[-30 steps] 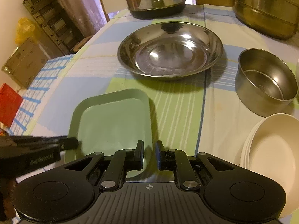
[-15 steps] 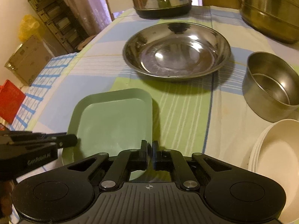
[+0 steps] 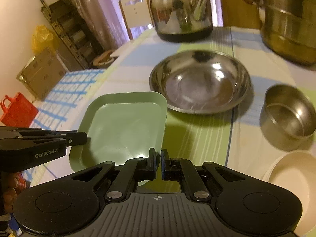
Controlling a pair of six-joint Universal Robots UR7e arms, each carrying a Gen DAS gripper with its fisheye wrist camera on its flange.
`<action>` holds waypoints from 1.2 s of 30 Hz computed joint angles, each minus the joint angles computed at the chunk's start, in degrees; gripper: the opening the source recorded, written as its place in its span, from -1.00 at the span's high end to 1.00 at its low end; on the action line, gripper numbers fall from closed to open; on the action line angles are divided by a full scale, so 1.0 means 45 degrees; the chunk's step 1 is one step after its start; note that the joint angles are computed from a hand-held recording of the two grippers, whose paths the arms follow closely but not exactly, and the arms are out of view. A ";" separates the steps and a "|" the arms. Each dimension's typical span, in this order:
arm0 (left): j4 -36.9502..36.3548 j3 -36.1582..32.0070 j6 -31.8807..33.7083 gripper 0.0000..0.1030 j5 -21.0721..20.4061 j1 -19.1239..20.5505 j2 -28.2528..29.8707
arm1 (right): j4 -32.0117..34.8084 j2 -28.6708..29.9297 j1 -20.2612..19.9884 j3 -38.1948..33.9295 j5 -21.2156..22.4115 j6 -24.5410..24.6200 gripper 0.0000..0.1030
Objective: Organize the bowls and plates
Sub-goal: 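Carry the green plate over the large steel tray and lower it inside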
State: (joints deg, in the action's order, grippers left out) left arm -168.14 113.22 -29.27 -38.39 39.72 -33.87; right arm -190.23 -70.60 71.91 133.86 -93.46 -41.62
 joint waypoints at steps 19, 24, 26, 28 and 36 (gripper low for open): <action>-0.0996 -0.5956 0.5839 0.87 -0.1958 0.2039 0.3274 | -0.0616 0.1905 0.0351 -0.3537 -0.1637 0.1984 0.91; -0.0378 -0.6963 0.6196 0.87 -0.2181 0.2422 0.3782 | -0.0559 0.2520 0.0345 -0.4209 -0.2081 0.2225 0.91; -0.0172 -0.7305 0.6307 0.87 -0.2155 0.2531 0.3978 | -0.0736 0.2774 0.0363 -0.4382 -0.2212 0.2222 0.91; -0.0001 -0.7519 0.6316 0.87 -0.2181 0.2622 0.4083 | -0.0679 0.2968 0.0373 -0.4582 -0.2363 0.2260 0.91; 0.0661 -0.8038 0.6246 0.87 -0.2332 0.2821 0.4341 | -0.0233 0.3241 0.0298 -0.5015 -0.2719 0.2466 0.91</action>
State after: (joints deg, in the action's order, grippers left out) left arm -165.16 77.05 -1.17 -48.88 52.41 -14.33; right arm -191.28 -56.01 73.26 111.29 -105.70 -30.52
